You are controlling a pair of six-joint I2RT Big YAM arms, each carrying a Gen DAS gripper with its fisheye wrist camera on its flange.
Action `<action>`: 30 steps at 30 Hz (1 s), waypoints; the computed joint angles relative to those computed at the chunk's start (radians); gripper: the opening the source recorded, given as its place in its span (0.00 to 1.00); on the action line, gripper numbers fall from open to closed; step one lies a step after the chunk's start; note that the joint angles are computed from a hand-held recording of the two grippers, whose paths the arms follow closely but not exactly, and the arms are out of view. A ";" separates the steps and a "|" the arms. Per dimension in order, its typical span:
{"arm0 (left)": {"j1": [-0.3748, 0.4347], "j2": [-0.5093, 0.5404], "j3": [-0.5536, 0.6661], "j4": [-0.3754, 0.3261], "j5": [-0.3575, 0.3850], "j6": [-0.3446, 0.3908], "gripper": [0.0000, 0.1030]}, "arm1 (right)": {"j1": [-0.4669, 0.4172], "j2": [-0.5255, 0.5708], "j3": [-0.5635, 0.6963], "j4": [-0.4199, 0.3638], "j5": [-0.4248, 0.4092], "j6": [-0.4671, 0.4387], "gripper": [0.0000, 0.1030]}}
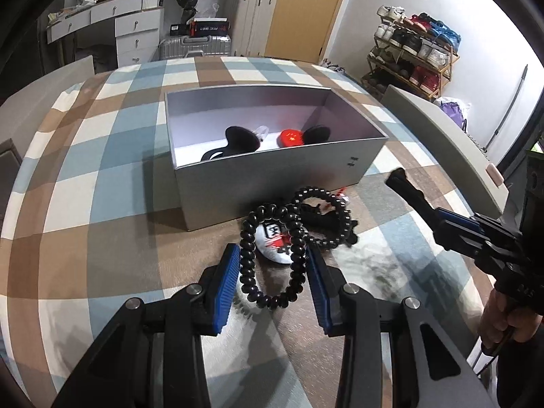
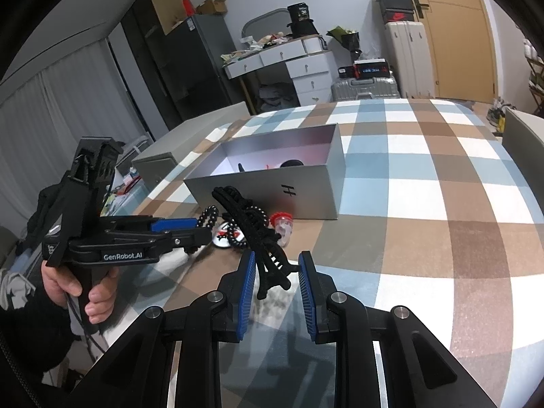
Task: Organize jewelry
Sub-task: 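Grasp a black beaded hair tie with the left gripper while the right gripper holds the clip, then carry the hair tie and hair clip over the silver box with both grippers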
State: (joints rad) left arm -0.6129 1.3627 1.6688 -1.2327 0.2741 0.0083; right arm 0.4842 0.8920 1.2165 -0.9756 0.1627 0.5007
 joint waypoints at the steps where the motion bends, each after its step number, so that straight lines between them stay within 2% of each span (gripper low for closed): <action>1: -0.001 -0.002 0.001 0.001 0.001 0.000 0.33 | 0.003 0.002 0.003 -0.003 0.006 0.001 0.24; 7: 0.015 -0.019 0.015 0.015 0.055 -0.006 0.33 | 0.011 -0.001 0.013 0.007 0.036 0.011 0.24; 13: 0.024 -0.028 0.043 0.056 0.060 -0.025 0.33 | -0.005 -0.002 0.032 0.039 0.043 0.003 0.24; 20: 0.027 0.008 0.097 0.110 0.033 -0.032 0.33 | -0.038 0.045 0.102 0.085 0.033 -0.110 0.24; 23: 0.033 0.042 0.135 0.106 0.051 -0.025 0.33 | -0.054 0.084 0.143 0.091 0.022 -0.178 0.24; 27: 0.034 0.080 0.173 0.108 0.050 -0.013 0.33 | -0.084 0.130 0.182 0.107 -0.021 -0.234 0.24; 30: 0.035 0.097 0.182 0.123 0.035 -0.034 0.33 | -0.118 0.168 0.210 0.111 -0.084 -0.232 0.24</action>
State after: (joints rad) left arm -0.5776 1.4592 1.8511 -1.1098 0.3094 -0.0252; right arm 0.3659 1.0605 1.4265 -0.8643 0.0789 0.2682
